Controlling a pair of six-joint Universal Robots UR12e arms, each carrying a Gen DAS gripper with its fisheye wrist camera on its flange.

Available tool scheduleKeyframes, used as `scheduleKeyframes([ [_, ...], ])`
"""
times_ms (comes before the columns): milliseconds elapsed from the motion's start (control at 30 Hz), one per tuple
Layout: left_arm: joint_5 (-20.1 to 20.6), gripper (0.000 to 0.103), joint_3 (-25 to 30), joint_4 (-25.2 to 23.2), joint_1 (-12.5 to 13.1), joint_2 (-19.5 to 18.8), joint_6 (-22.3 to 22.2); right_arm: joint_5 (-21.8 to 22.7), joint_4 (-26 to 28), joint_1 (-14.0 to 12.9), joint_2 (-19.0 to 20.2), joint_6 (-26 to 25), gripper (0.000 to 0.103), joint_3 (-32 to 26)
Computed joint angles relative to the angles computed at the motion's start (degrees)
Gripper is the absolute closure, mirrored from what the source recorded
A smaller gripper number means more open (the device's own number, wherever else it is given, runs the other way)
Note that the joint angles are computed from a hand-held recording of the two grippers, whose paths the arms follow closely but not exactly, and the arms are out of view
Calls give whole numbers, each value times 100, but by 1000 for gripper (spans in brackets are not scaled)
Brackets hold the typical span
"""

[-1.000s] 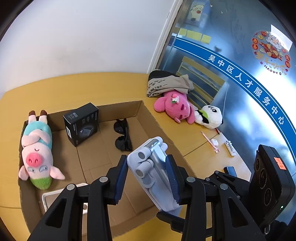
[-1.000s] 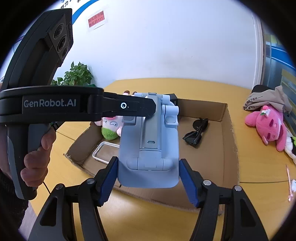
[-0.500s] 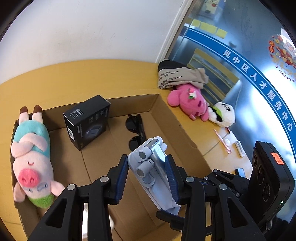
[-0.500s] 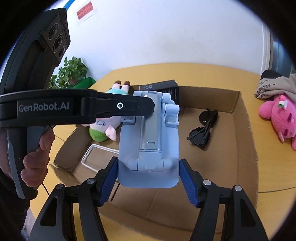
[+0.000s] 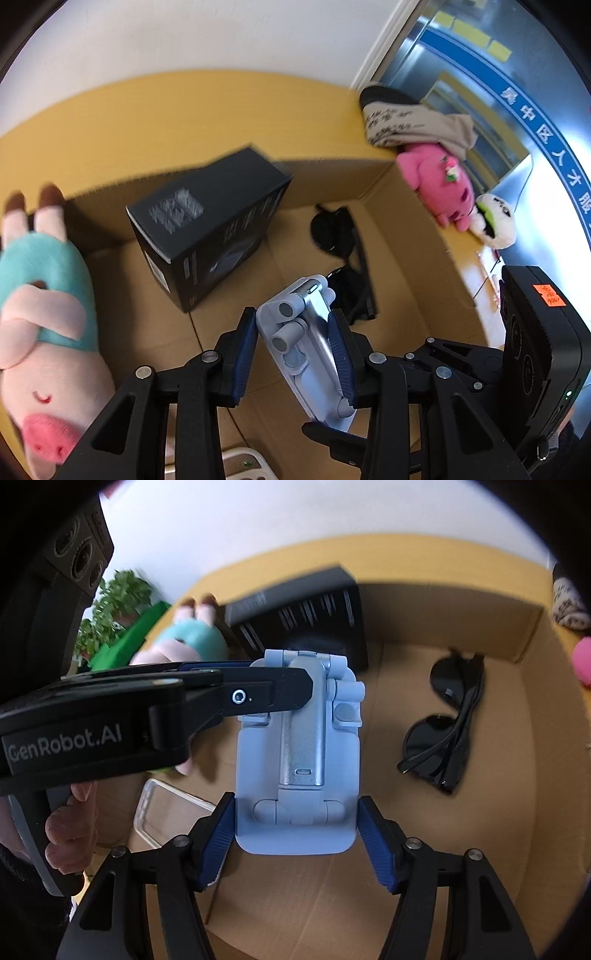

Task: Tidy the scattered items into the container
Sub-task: 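Carry the phone stand over the cardboard box and lower it inside, then open the right gripper to release the phone stand and withdraw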

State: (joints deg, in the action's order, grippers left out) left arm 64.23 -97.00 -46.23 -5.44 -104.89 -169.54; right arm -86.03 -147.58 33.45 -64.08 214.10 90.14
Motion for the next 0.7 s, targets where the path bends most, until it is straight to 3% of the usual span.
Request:
scheduleKeyframes([
  [300,-166,61,72,-403,77,-212,-173,81,757,1,155,37,39,-244],
  [367,94,61,27,-285,39,-196,-216,91,788,5,149,15,38,-243],
  [433,366,62,-46,-98,-22,-140,-191,25,773,35,126,-3,37,-219],
  [567,318,56,-282,364,5,106,-246,-241,553,130,-18,29,37,-62],
  [633,372,35,-557,996,38,395,-403,-488,282,221,-163,27,37,101],
  [700,504,27,-935,1818,87,730,-550,-973,-161,402,-377,43,36,364],
])
